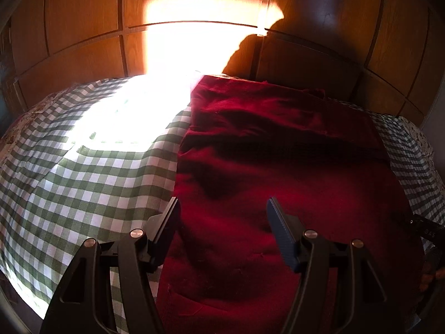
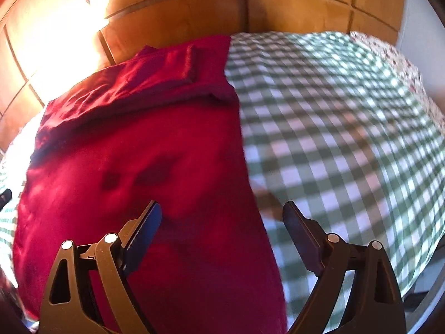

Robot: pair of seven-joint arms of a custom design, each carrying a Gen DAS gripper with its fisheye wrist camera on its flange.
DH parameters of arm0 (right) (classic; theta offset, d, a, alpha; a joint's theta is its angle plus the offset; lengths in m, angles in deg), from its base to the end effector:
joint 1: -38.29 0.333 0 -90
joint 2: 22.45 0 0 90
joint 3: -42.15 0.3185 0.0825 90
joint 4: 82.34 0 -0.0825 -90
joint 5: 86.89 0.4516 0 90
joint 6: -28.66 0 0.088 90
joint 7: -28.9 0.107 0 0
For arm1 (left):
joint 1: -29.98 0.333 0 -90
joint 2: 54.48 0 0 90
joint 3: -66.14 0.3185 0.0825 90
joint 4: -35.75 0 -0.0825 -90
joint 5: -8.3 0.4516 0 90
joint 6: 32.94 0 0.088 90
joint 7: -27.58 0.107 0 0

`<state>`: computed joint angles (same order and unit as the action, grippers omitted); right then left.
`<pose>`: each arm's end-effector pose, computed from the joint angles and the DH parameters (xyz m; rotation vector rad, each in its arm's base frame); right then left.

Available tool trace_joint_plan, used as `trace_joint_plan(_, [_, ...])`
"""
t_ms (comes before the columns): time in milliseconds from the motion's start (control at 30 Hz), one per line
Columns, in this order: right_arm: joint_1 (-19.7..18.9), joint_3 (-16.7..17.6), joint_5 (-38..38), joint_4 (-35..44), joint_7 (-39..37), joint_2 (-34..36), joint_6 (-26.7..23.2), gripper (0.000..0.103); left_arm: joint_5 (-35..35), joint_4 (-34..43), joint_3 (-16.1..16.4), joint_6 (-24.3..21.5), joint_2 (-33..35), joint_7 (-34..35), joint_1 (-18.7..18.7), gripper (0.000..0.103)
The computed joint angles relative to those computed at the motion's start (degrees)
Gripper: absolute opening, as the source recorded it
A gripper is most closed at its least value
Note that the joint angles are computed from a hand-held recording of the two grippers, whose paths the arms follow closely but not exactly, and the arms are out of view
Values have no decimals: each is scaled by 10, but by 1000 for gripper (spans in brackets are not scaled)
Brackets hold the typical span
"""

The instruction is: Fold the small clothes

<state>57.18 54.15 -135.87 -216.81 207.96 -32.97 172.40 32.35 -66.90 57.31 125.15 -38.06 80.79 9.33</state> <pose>0.4785 0.2938 0.4019 -1.4411 2.1460 -0.7351 0.6383 -0.3698 0.4400 -1.6848 2.0306 -0.8442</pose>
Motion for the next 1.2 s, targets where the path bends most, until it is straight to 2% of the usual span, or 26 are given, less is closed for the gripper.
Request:
trace_joint_plan(100, [5, 0, 18, -30, -8, -23, 22, 88, -11, -62, -3, 15, -40, 2, 12, 64])
trace_joint_plan(200, [9, 4, 42, -57, -35, -45, 46, 88, -63, -121, -20, 29, -83, 42, 39, 64])
trace_joint_plan(267, [14, 8, 67, -77, -61, -62, 59, 88, -151, -165, -40, 45, -113, 117, 64, 61])
trace_joint_plan(333, [20, 15, 94, -93, -89, -76, 62, 83, -287, -209, -57, 53, -147, 237, 83, 55])
trace_joint_plan(433, [29, 24, 134, -115, -121, -99, 64, 69, -442, -249, -53, 23, -189, 378, 73, 45])
trace_joint_plan(500, [42, 24, 174, -133, -153, -117, 65, 51, -515, -275, -39, -8, -218, 446, 57, 41])
trace_joint_plan(533, [50, 22, 196, -142, -169, -125, 67, 48, -538, -285, -33, -21, -227, 470, 51, 39])
trace_joint_plan(600, [60, 17, 236, -153, -206, -132, 72, 32, -561, -304, -25, -40, -243, 499, 42, 33])
trace_joint_plan(667, [63, 18, 261, -156, -237, -134, 74, 23, -552, -312, -23, -53, -254, 498, 39, 15])
trace_joint_plan(733, [65, 18, 282, -151, -264, -133, 73, 10, -565, -316, -18, -55, -261, 509, 33, 11])
trace_joint_plan(767, [62, 18, 286, -151, -272, -138, 89, 9, -591, -318, -11, -56, -267, 530, 27, 10])
trace_joint_plan(833, [42, 27, 280, -159, -262, -154, 145, 9, -677, -303, 10, -64, -268, 603, 13, 10])
trace_joint_plan(900, [18, 39, 276, -158, -255, -159, 182, 9, -740, -284, 20, -80, -265, 643, 12, 10])
trace_joint_plan(1033, [-60, 72, 250, -131, -219, -137, 249, 9, -836, -233, 19, -94, -232, 682, 27, 10])
trace_joint_plan(1100, [-97, 88, 233, -116, -201, -122, 261, 9, -848, -199, 8, -92, -204, 673, 41, 10])
trace_joint_plan(1133, [-122, 100, 217, -98, -189, -105, 259, 9, -834, -176, 1, -93, -185, 654, 48, 10])
trace_joint_plan(1200, [-145, 106, 192, -67, -168, -75, 251, 9, -783, -132, -14, -77, -149, 602, 59, 10])
